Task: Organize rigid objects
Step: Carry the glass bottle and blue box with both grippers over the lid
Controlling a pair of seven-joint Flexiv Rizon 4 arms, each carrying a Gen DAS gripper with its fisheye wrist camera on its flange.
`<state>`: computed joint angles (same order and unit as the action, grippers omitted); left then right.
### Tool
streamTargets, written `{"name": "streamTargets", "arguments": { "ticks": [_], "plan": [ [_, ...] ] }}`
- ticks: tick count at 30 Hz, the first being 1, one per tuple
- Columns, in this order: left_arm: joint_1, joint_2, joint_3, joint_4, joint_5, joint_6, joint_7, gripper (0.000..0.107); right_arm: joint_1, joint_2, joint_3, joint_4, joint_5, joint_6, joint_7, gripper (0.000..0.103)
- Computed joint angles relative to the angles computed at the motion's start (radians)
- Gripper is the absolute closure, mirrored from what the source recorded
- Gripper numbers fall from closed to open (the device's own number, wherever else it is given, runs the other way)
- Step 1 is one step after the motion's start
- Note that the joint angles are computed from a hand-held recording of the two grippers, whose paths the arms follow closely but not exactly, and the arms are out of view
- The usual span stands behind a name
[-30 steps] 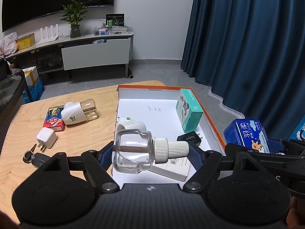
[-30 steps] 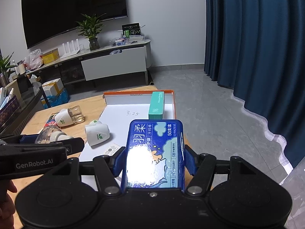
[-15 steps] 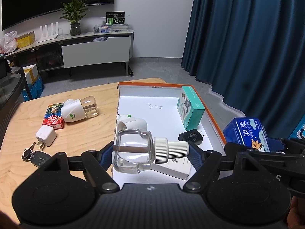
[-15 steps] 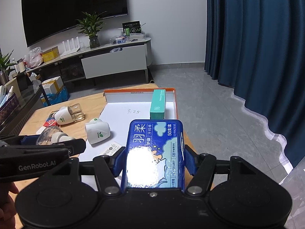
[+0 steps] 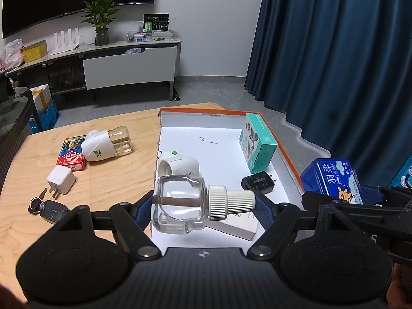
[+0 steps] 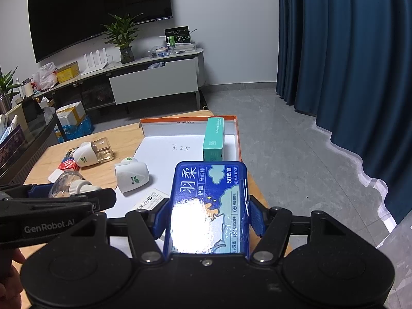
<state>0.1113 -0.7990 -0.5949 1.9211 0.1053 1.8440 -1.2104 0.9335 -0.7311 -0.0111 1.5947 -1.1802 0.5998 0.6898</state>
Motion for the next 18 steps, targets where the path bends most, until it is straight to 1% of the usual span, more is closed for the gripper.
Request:
{"name": "streamTargets", "arguments": {
  "ticks": [18],
  "plan": [
    [0.003, -0.002, -0.001, 0.000, 0.002, 0.002, -0.007, 0.028, -0.002, 0.000, 0.000, 0.000, 0.001, 0.005, -0.001, 0.028]
  ]
}}
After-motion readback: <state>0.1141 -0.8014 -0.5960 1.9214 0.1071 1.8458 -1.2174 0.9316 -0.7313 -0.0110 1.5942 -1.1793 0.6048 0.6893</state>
